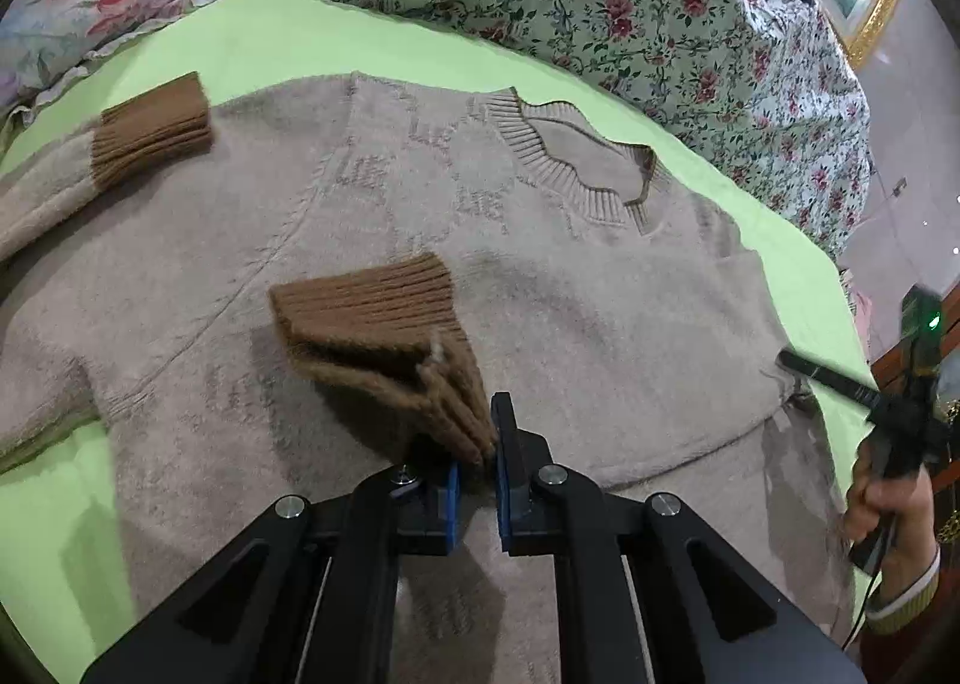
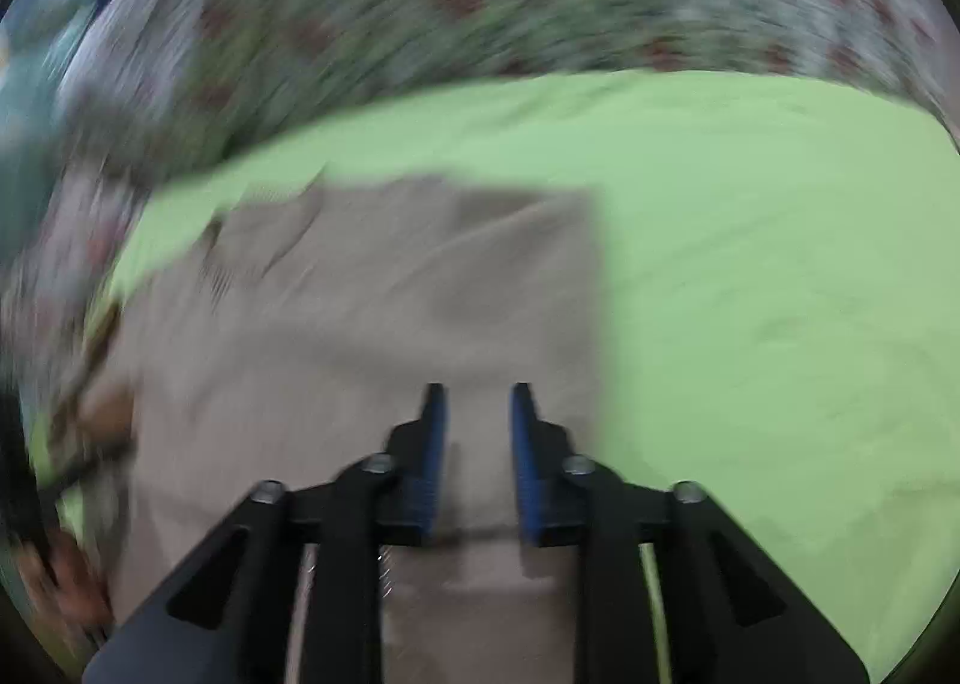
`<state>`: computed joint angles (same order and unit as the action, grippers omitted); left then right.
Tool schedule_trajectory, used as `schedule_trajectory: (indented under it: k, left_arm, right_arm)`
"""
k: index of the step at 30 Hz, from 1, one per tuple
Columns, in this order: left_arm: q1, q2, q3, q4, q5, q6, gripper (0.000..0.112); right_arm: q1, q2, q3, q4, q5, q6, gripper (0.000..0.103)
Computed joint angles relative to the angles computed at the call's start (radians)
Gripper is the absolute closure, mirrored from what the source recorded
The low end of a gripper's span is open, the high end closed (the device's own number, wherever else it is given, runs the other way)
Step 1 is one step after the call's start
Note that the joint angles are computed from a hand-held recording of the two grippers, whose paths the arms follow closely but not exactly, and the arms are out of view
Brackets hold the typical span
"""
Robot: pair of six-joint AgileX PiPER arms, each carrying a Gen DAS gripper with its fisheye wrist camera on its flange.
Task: Fold small clothes
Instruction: 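Grasp the other brown cuff with the left gripper and fold it across the body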
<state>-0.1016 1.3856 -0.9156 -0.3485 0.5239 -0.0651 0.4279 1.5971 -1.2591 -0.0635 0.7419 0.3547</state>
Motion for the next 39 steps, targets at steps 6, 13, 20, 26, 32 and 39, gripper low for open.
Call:
schedule_trajectory:
  k: [6, 13, 20, 26, 32, 39]
  left_arm:
    - [0.108, -0.151, 0.071, 0.06, 0.075, -0.012, 0.096]
    - [0.23, -0.178, -0.033, 0.227, 0.13, -0.065, 0.065]
    - [0.252, 0.0, -0.197, 0.424, 0.145, -0.155, 0.038]
    - [0.242, 0.183, -0.283, 0.643, 0.161, -0.267, 0.032]
    - [0.366, 0.192, -0.3, 0.387, 0.141, -0.099, 0.104]
    - [0.276, -0.042, -0.184, 0.232, 0.105, -0.05, 0.105]
  right_arm:
    - [-0.045, -0.071, 0.098, 0.044, -0.007, 0.068, 0.072]
    - [0.046, -0.266, 0.221, 0.239, -0.03, -0.013, 0.052]
    - [0.158, -0.309, 0.315, 0.33, -0.073, 0.086, 0.047]
    - [0.238, -0.378, 0.382, 0.24, -0.116, 0.248, 0.047]
    - [0.261, -0.398, 0.385, 0.246, -0.149, 0.252, 0.047]
    - [0.254, -0.409, 0.408, 0.245, -0.182, 0.266, 0.047]
